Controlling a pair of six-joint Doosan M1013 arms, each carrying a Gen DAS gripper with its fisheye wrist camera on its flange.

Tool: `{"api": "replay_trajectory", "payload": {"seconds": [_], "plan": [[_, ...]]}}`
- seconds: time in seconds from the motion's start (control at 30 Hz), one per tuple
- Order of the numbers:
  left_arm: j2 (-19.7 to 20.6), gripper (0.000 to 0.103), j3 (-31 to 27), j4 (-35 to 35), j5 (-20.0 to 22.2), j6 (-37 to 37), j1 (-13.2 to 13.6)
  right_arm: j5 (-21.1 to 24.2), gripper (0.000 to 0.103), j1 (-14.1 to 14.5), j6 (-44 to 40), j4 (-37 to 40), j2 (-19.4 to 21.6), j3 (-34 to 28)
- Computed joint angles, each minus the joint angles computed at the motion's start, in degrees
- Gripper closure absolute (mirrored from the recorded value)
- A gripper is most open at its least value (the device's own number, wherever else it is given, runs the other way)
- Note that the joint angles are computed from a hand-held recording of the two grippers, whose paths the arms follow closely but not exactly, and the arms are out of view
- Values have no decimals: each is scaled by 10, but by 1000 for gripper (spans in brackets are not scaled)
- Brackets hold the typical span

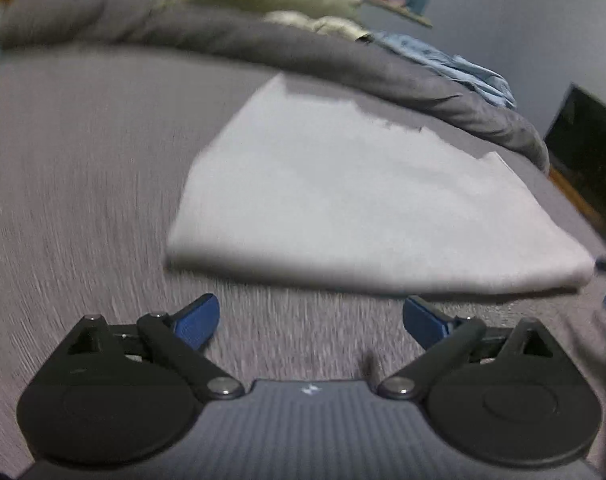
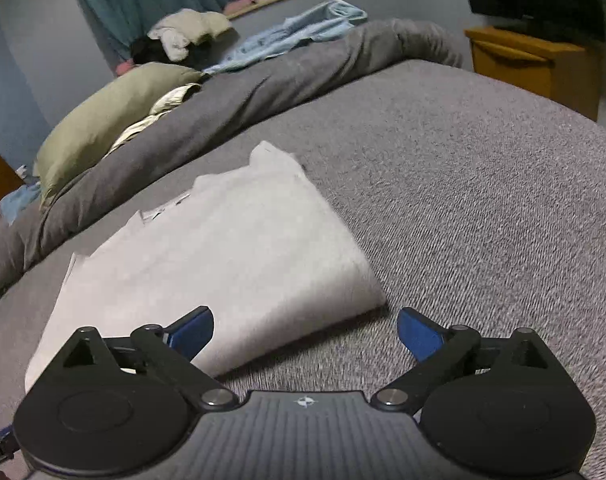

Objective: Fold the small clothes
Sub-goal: 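Release the hem with both grippers onto the folded sweatshirt, then grasp the sweatshirt side edge with the right gripper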

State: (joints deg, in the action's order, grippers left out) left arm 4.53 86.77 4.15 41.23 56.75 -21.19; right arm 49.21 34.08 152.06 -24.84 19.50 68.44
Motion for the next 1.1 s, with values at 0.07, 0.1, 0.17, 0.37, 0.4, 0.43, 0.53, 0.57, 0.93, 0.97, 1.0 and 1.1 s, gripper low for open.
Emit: {"api": "replay_trajectory", "payload": {"seconds": [0.07, 0.1, 0.17, 0.37, 0.4, 0.43, 0.53, 0.57, 0.93, 0.97, 1.0, 1.1], "plan": [[-2, 4, 15, -56, -21, 2, 13, -21, 3, -5, -26, 42, -3, 11], [-4, 4, 22, -72, -35, 1, 18, -27, 3, -7, -28, 55, -4, 15], [-3, 4, 32, -121, -63, 19, 29, -45, 3, -10, -20, 72, -5, 25], [16, 4, 32, -150, -108, 7, 43, -111, 0, -19, 17, 65, 2, 47], [19, 4, 31, -153, -116, 4, 46, -126, 0, -21, 25, 63, 4, 49], [24, 4, 28, -151, -123, -6, 48, -144, 0, -25, 43, 58, 7, 50], [39, 3, 15, -143, -129, -28, 52, -150, 0, -29, 74, 33, 25, 31], [45, 3, 9, -130, -124, -33, 51, -142, 0, -29, 68, 26, 34, 20], [64, 94, -63, 66, -8, -92, 19, -8, 78, -9, -1, -39, 77, -77], [64, 95, -71, 68, -1, -98, 17, 2, 79, -5, -1, -47, 76, -83], [59, 95, -71, 70, 2, -101, 16, 8, 79, -1, 1, -50, 74, -87], [41, 95, -71, 63, 19, -81, 14, 12, 80, 9, 10, -52, 58, -85]]}}
